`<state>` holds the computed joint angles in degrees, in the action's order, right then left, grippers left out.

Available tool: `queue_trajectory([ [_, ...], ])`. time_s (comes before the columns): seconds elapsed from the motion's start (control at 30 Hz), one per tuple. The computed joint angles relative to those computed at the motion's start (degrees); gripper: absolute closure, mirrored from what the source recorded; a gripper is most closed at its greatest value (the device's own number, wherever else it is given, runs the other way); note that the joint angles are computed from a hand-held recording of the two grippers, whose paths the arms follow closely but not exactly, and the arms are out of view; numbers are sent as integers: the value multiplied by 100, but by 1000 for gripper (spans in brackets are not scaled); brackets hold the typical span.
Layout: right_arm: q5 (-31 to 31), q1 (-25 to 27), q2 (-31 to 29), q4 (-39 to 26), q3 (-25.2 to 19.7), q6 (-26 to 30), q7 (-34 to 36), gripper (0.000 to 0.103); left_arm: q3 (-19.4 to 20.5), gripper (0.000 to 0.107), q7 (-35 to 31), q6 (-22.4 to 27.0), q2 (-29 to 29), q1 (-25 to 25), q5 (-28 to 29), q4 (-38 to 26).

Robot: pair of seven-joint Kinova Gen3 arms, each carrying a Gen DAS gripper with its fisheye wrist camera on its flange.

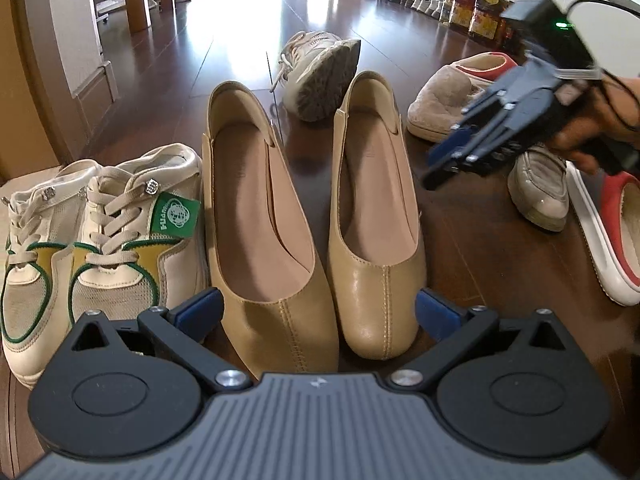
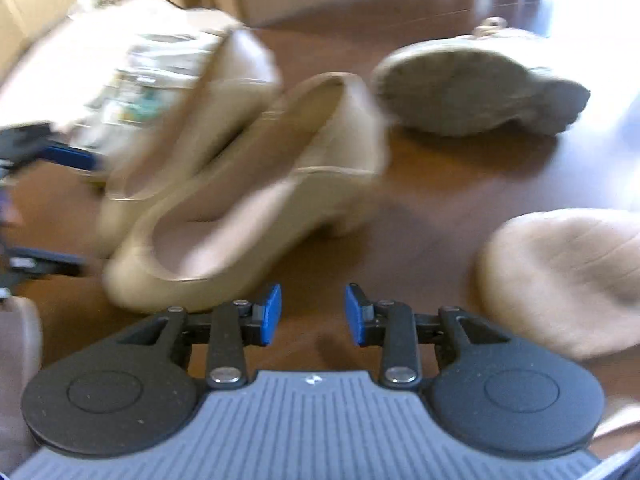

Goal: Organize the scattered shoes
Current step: 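Move the right tool toward the cream loafer with a studded strap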

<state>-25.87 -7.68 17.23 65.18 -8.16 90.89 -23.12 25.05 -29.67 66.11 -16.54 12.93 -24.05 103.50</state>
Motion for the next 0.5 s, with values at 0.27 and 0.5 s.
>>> queue_trajectory([
  [0.27,-101,-441,54,150,-174,-348,-210,72,116,5,206,86,-40,-23,-81,-8],
  [0.5,-514,185,-178,241,133,61,-629,61,115,5,216,44,9,-57,-273,-168],
])
